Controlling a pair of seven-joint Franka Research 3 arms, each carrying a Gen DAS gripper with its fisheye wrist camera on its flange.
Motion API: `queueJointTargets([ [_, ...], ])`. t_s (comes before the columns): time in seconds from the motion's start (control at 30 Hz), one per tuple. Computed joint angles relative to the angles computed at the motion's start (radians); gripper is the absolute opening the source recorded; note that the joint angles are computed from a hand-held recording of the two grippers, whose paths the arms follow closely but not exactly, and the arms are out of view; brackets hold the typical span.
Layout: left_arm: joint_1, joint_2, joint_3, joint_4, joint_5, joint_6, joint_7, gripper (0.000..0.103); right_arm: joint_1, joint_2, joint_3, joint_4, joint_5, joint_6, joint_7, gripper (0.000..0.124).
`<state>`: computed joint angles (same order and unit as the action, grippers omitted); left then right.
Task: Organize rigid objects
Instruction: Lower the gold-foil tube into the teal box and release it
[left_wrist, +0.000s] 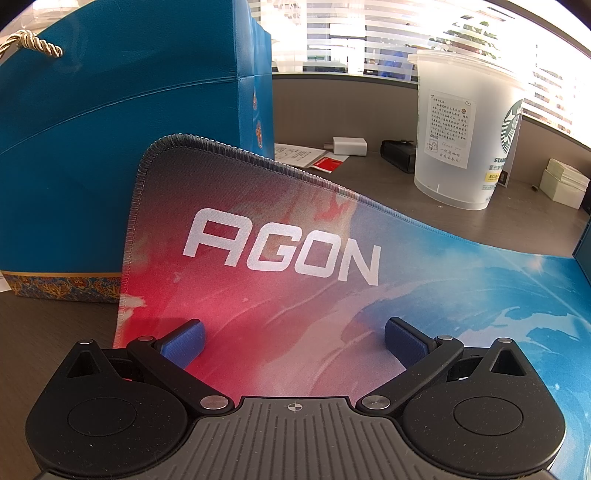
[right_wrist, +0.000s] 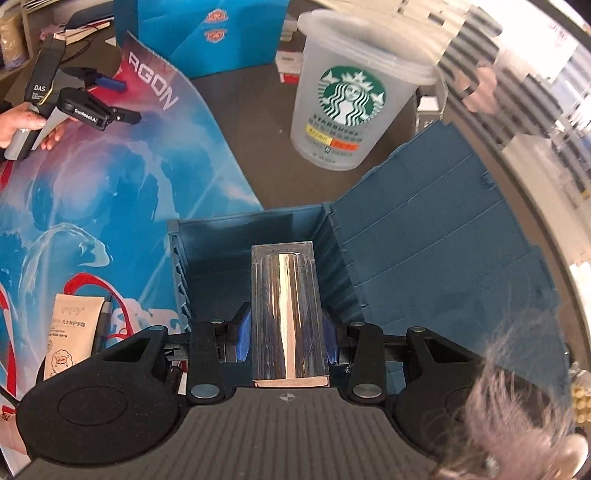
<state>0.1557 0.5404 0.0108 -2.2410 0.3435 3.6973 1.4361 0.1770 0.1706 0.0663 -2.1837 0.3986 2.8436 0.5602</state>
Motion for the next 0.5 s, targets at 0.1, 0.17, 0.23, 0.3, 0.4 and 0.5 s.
queueJointTargets([
  [0.1, 0.0, 0.0, 0.0, 0.0, 0.0, 0.0, 0.0, 0.103, -0.015, 0.026, 0.007, 0.03, 0.03, -0.032, -0.026, 0.036],
  [0.17, 0.0, 0.0, 0.0, 0.0, 0.0, 0.0, 0.0, 0.103, -0.023, 0.039, 0.011, 0.043, 0.05, -0.043, -0.044, 0.036],
  [0.23, 0.0, 0.0, -0.001, 0.0, 0.0, 0.0, 0.0, 0.103, -0.029, 0.049, 0.011, 0.056, 0.063, -0.059, -0.052, 0.036],
  [0.3, 0.001, 0.0, -0.001, 0.0, 0.0, 0.0, 0.0, 0.103, -0.028, 0.061, 0.005, 0.065, 0.057, -0.066, -0.044, 0.036],
  [0.4, 0.0, 0.0, -0.001, 0.0, 0.0, 0.0, 0.001, 0.103, -0.041, 0.066, 0.015, 0.07, 0.094, -0.072, -0.066, 0.036],
  [0.5, 0.001, 0.0, -0.001, 0.0, 0.0, 0.0, 0.0, 0.103, -0.048, 0.073, 0.013, 0.087, 0.115, -0.109, -0.058, 0.036],
])
